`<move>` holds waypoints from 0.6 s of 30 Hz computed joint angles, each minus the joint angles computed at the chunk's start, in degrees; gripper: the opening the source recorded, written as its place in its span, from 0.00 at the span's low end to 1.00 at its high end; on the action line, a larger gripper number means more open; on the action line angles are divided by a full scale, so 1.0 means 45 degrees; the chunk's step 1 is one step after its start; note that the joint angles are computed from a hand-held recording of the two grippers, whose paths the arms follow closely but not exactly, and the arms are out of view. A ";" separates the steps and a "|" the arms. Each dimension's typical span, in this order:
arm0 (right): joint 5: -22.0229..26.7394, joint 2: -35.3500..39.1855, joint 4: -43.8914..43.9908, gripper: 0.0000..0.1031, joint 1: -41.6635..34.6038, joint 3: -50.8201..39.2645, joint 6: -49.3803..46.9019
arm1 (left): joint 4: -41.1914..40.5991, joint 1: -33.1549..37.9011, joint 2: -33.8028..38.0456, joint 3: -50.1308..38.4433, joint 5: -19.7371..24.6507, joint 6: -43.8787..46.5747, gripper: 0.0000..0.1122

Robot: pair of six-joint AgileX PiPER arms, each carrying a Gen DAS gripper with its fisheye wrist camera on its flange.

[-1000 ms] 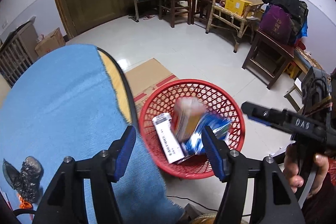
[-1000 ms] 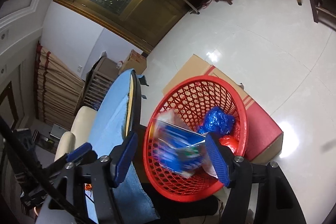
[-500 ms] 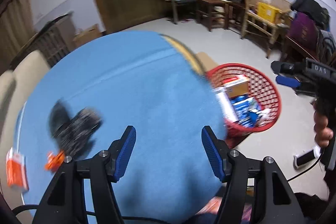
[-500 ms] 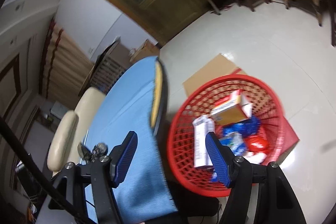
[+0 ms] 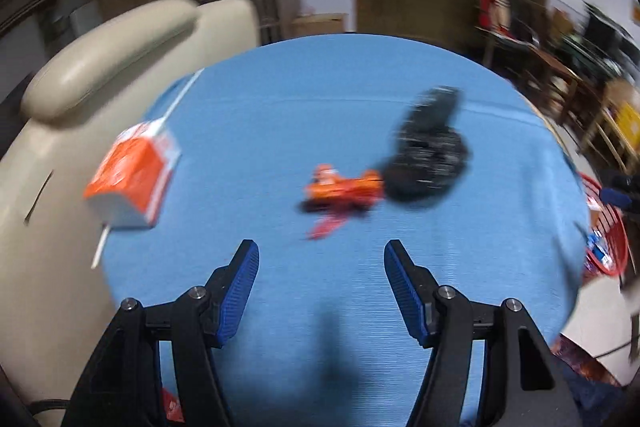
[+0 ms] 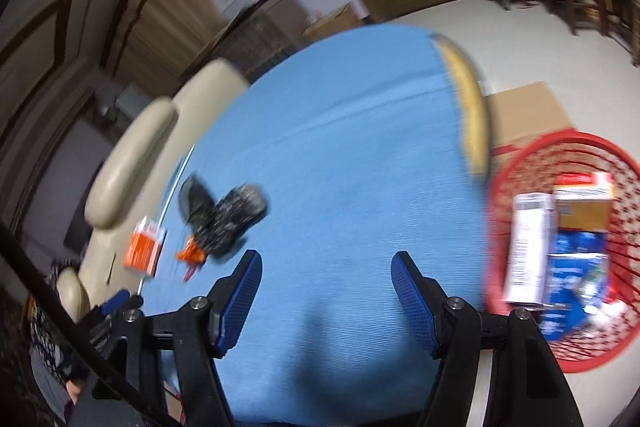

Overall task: Collect trash
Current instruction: 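Move both grippers back over the table toward the black bag and orange wrapper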

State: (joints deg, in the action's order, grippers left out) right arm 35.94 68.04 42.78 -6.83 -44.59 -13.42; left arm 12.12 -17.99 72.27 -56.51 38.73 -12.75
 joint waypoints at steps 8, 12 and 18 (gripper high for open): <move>-0.0339 0.3749 -0.1081 0.68 0.3297 -0.3629 0.2640 | -0.1665 0.2047 0.0002 0.0622 -0.1140 0.2269 0.59; 0.0168 0.5902 -0.1179 0.68 0.3952 -0.6013 0.3955 | -0.3052 0.2777 0.0060 0.0723 -0.1233 0.3572 0.59; 0.0967 0.8583 -0.2545 0.68 0.4434 -0.9023 0.7378 | -0.4818 0.3944 0.0124 0.0650 -0.1193 0.5317 0.59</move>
